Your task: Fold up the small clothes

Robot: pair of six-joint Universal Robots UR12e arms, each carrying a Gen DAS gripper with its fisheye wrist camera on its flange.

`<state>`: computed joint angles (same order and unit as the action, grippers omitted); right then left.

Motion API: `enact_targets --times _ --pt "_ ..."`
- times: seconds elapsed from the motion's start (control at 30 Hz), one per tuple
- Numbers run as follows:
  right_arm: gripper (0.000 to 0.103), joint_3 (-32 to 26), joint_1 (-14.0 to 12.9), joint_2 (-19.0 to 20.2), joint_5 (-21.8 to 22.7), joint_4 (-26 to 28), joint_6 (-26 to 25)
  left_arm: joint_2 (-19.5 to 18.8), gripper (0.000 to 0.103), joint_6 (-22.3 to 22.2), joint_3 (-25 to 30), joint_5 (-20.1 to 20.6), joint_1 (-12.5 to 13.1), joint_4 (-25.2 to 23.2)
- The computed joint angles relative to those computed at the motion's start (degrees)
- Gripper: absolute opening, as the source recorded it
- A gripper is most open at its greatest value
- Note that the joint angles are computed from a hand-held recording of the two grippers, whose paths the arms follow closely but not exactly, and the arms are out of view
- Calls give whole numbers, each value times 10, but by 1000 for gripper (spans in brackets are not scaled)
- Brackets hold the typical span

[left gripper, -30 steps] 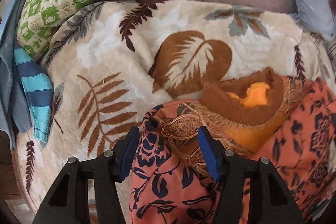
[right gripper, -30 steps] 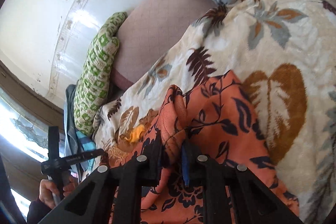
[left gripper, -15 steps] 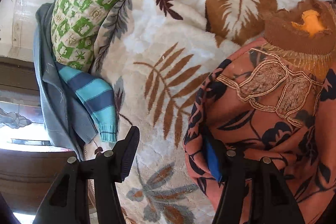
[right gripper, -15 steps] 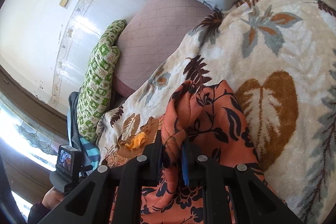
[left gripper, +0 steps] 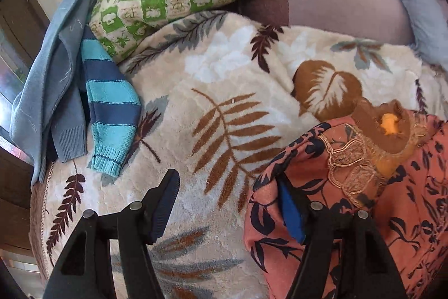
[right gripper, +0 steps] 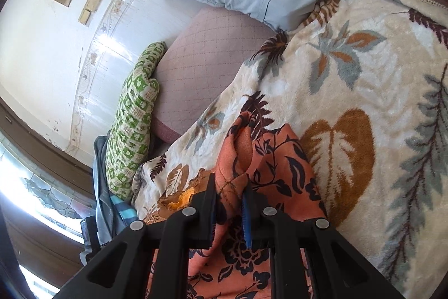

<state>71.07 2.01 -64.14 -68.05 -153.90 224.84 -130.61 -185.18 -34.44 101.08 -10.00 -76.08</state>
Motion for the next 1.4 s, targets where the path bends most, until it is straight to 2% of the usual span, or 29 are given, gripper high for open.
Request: enact_targets --times 0.07,0.13,0.17,0.2,0.27,0.37,0.47,0.57,0.63,0.73,0.8,0.97,1.0,1.07,1.1,1.13,1.2,1.27,1.37,1.4 --pt "15 4 -3 -4 4 0 -1 24 71 13 -35 6 -5 29" --pt "15 7 -5 -6 13 -2 -3 52 73 44 -80 31 -15 73" --pt "15 7 -6 -7 17 -3 -4 67 75 59 -105 51 -22 97" --pt "15 8 -6 -7 22 -3 -7 84 82 71 -133 66 -28 123" --pt "15 8 -5 -8 30 -5 -10 113 88 77 -185 88 -40 179" --pt "15 9 -4 -8 43 -18 -5 143 91 82 -234 78 -56 215" --pt "15 11 -4 -9 54 -46 8 154 91 114 -273 98 -81 262" --pt "15 16 -7 -12 54 -71 28 154 91 139 -299 134 -106 303" --pt "15 20 -10 -12 60 -83 45 145 91 155 -307 179 -118 329" --pt "15 23 -12 -14 58 -78 51 128 91 161 -299 230 -125 339" --pt "15 24 -14 -13 65 -82 59 107 91 178 -284 296 -130 365" --pt "15 24 -17 -11 65 -100 63 60 91 270 -248 405 -134 423" --pt "15 24 -17 -11 63 -102 63 57 90 265 -244 413 -132 424" --pt "15 23 -16 -10 63 -101 61 58 73 230 -236 413 -125 409" --pt "15 23 -16 -9 63 -100 61 58 59 219 -232 416 -122 403" --pt "15 22 -16 -8 68 -100 62 57 53 214 -229 425 -120 409" --pt "15 17 -14 -4 83 -103 58 59 51 179 -228 446 -115 434" --pt "15 8 -8 2 102 -111 43 71 51 92 -233 465 -107 416" --pt "15 -9 10 6 118 -98 -28 100 58 -64 -258 459 -92 313" --pt "15 -15 17 7 121 -87 -60 109 65 -115 -269 448 -86 276"
